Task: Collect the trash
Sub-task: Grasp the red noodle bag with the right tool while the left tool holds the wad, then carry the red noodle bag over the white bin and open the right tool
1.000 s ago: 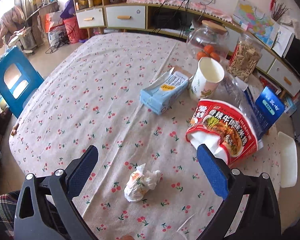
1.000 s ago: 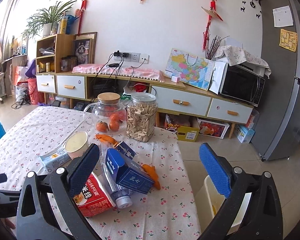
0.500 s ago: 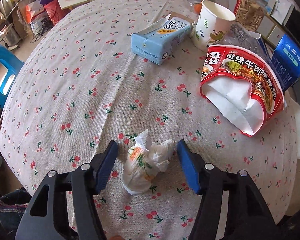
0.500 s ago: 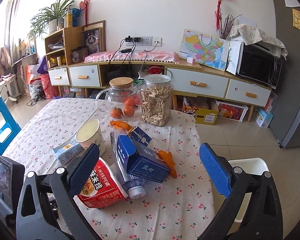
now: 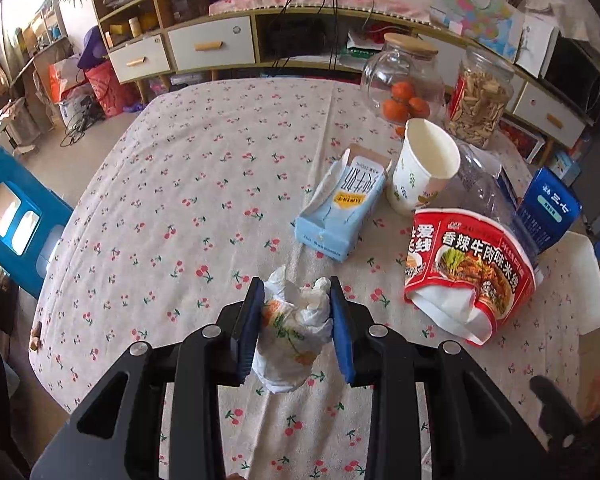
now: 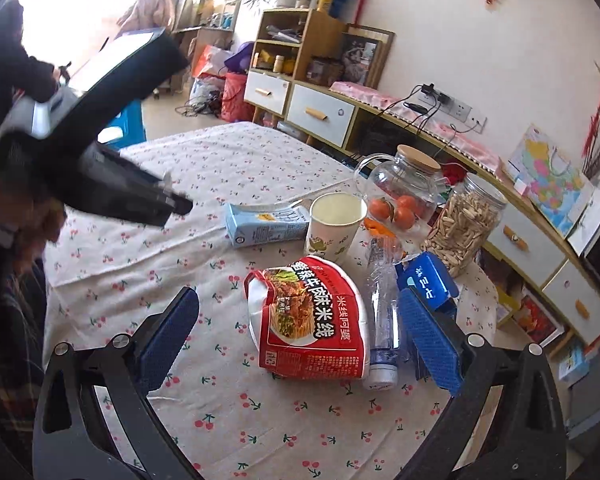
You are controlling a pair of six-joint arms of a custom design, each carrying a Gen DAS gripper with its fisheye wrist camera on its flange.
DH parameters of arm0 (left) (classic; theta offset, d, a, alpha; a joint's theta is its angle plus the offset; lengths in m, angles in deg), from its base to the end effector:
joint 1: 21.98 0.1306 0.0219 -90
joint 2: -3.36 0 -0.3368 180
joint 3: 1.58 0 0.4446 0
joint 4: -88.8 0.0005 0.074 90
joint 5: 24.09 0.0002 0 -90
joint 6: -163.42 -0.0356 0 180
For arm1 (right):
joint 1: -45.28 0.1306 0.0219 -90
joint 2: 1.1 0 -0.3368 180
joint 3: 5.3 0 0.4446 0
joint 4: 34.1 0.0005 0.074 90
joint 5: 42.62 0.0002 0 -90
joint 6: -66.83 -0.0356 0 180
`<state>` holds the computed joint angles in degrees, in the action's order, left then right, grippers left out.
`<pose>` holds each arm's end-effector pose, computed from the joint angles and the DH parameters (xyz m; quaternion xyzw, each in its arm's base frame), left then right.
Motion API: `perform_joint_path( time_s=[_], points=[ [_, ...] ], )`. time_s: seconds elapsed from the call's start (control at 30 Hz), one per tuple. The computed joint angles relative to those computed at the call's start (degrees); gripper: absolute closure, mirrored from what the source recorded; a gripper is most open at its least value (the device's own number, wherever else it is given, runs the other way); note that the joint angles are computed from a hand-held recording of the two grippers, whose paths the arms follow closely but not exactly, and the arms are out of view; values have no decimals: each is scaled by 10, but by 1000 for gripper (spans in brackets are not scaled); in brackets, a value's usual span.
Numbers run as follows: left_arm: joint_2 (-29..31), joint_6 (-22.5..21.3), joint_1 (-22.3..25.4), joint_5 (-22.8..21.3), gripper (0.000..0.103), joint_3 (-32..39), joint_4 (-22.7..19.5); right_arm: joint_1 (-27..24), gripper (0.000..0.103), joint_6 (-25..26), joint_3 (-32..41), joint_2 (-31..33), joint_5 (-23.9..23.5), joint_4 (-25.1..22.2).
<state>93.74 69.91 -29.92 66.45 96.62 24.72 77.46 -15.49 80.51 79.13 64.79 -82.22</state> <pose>0.5202 -0.0734 0.4366 0.0968 0.9520 -0.0157 0.2898 0.4178 0.2497 0.4326 -0.2512 0.8715 -0.0510 0.4181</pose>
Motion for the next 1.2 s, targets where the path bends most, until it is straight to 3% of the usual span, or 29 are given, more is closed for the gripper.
perform_joint_path(
  time_s=[0.2,0.3,0.4,0.53,0.83,1.2],
  points=[
    [13,11,17,36,70,17,20,-1,7,16,33,64,9,-30],
    [26,19,24,53,70,20,8,-5,8,20,52,96,28,-40],
    [32,20,28,67,70,23,4,-13,28,11,64,115,40,-47],
    [26,16,28,68,70,19,17,-34,51,-32,69,97,-34,-31],
    [1,27,32,95,70,1,54,-69,60,-149,58,59,-116,-10],
    [-28,34,19,119,71,-22,101,-88,60,-208,41,22,-148,43]
  ],
)
